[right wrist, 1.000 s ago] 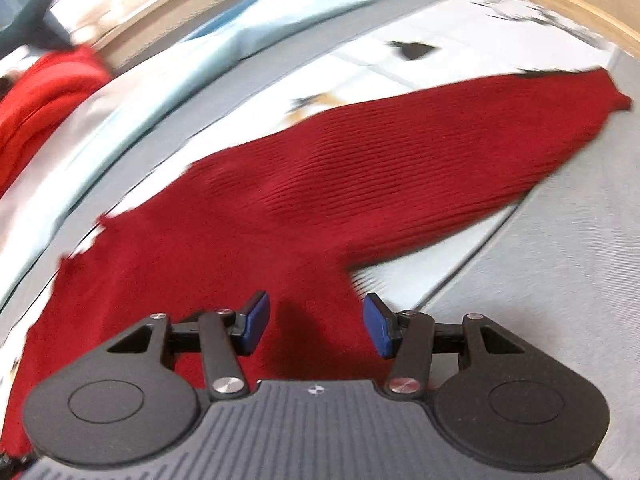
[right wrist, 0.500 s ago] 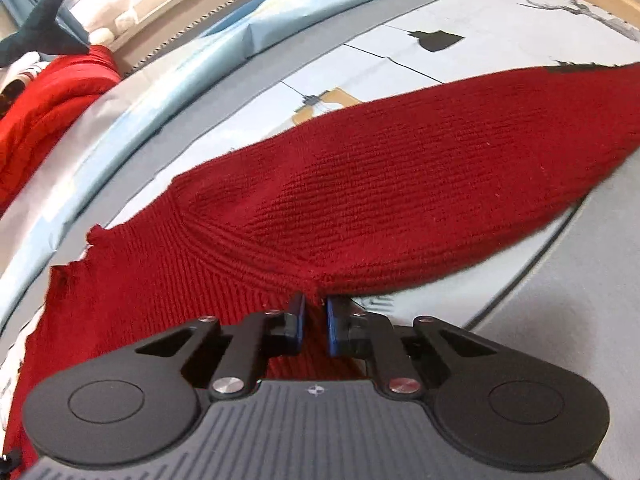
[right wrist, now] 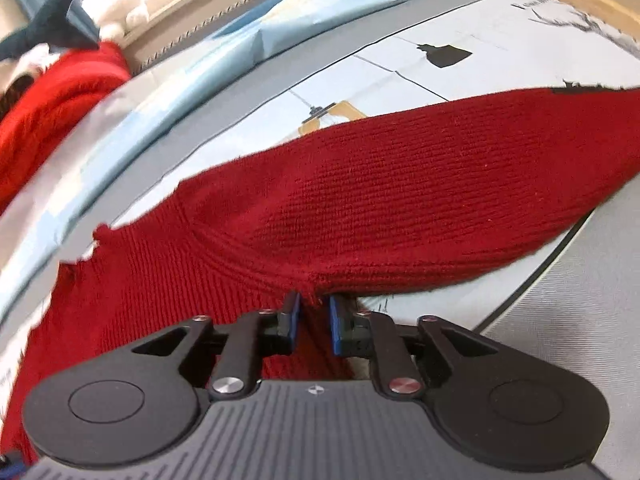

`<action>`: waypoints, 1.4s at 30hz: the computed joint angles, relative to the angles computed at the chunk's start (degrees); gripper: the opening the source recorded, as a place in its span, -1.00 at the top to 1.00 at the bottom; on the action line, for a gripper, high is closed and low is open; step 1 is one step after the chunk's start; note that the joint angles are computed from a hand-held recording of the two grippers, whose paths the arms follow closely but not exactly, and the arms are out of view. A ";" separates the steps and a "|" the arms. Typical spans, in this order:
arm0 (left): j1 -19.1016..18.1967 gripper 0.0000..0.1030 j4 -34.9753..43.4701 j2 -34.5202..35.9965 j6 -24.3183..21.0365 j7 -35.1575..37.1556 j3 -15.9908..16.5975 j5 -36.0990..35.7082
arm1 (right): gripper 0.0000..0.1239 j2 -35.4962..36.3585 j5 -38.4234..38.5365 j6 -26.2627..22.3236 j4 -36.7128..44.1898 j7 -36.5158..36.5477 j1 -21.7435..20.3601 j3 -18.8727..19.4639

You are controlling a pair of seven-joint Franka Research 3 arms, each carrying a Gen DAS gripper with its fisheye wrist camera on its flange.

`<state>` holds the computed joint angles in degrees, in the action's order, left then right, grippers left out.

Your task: Fold small clothes

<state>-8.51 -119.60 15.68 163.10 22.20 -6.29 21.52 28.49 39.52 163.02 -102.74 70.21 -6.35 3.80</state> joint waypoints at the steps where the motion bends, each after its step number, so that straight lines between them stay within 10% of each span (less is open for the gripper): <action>1: 1.73 0.24 0.20 0.35 -1.26 4.46 -2.30 -3.05 | 0.46 -0.59 -0.81 -1.65 -0.20 -0.11 -0.07 -0.33; 17: -3.35 0.24 -6.52 -10.67 -21.21 15.45 -5.53 -4.39 | 0.30 -17.05 -11.01 -15.14 -19.62 -6.45 0.72 -8.08; 26: -6.21 0.20 -29.87 -41.76 -12.04 -1.88 -11.65 -5.08 | 0.31 -39.91 -0.49 -18.08 -36.69 -24.89 -2.42 -14.78; 31: -12.26 0.24 -35.03 -40.94 -14.28 -3.97 -9.53 -11.90 | 0.31 -39.25 -5.25 -17.78 -40.44 -21.63 -4.66 -14.90; 42: -13.45 0.24 -39.35 -38.01 -8.84 2.23 -4.73 -17.28 | 0.32 -36.77 -8.37 -15.84 -41.63 -20.47 -4.33 -14.56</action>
